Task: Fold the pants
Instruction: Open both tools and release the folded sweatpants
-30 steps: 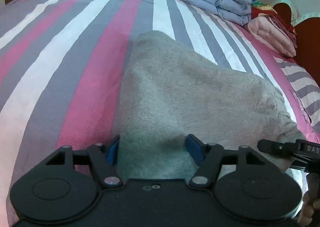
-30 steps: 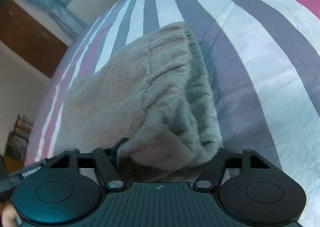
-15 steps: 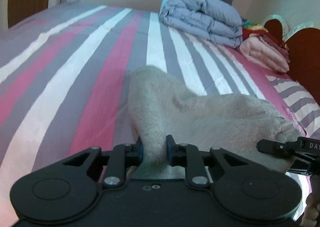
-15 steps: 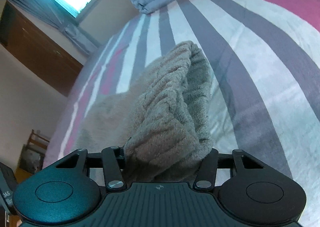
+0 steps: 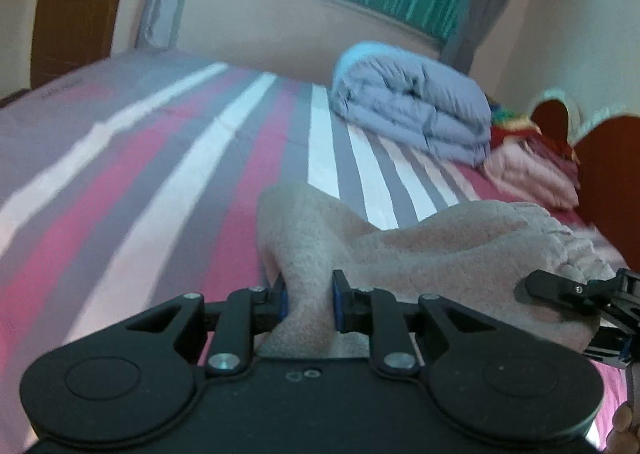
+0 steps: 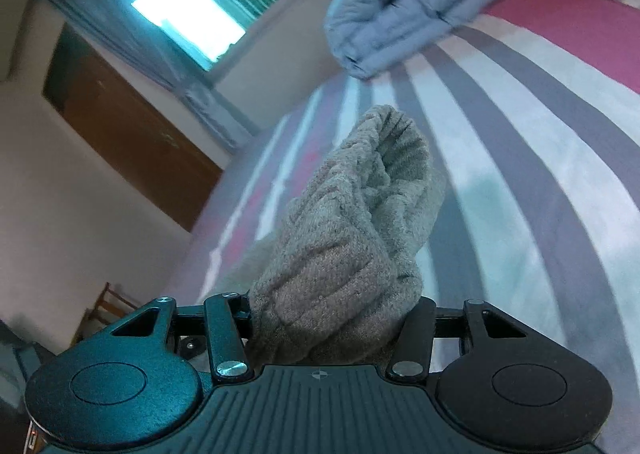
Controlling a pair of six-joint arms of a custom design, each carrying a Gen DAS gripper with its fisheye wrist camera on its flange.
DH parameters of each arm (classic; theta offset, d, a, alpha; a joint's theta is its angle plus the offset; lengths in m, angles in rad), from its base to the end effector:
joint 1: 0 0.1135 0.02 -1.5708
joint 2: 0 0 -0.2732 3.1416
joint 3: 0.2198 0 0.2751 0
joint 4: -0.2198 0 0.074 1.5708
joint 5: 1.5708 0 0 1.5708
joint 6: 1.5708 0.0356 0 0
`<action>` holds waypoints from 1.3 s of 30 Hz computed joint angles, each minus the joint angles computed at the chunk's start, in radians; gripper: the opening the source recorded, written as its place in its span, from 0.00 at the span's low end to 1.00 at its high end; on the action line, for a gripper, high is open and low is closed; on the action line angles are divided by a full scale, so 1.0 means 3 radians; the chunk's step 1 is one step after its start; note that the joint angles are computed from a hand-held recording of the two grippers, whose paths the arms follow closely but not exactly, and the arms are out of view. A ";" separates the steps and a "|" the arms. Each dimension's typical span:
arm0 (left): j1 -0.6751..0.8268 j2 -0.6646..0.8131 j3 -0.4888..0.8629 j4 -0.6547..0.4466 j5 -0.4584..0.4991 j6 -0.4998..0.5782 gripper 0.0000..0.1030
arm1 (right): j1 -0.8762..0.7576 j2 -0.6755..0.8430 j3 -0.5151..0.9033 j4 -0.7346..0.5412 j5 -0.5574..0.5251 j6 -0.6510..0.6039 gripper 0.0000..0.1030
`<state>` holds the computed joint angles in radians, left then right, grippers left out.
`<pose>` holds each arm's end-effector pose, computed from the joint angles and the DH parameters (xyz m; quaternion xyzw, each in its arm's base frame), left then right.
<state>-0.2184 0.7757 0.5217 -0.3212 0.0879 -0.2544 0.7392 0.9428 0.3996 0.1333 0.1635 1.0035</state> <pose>0.1865 -0.0446 0.2358 0.0052 0.8780 -0.1493 0.4547 0.1668 0.1442 0.2037 0.1542 0.8203 0.3743 0.4041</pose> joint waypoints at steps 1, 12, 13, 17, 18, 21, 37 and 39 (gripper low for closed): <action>0.0067 0.0030 0.0040 0.0047 0.0021 0.0033 0.09 | -0.0022 0.0080 0.0095 0.0031 -0.0022 -0.0041 0.49; 0.0423 0.0758 -0.0228 0.0251 0.0091 0.0347 0.25 | -0.0016 0.1390 0.0319 0.0686 -0.0183 0.0159 0.49; 0.0437 0.0747 -0.0288 0.0273 0.0087 0.0352 0.36 | -0.0004 0.1539 0.0344 0.0593 -0.0180 0.0211 0.53; 0.0582 0.0381 -0.0287 -0.0026 0.0097 0.0359 0.48 | 0.0023 0.1533 0.0174 0.0488 -0.0103 0.0349 0.66; 0.0636 0.0241 -0.0291 -0.0083 0.0098 0.0397 0.48 | 0.0053 0.1413 0.0189 0.0351 -0.0005 0.0289 0.67; 0.0627 -0.0024 -0.0244 -0.0218 0.0137 0.0437 0.64 | 0.0243 0.0949 0.0292 -0.0167 0.0628 0.0019 0.70; 0.0393 -0.0012 -0.0430 -0.0349 0.0108 0.0561 0.59 | 0.0264 0.2177 0.0654 -0.0015 0.0497 -0.0284 0.98; 0.0501 -0.0147 -0.0409 -0.0412 0.0200 0.0495 0.59 | 0.0427 0.2043 0.0822 -0.0213 0.0959 -0.0582 0.98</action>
<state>-0.0683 0.7317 0.3990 -0.4447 0.1480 -0.1059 0.8674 1.5558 0.6461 0.0694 0.4512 0.8289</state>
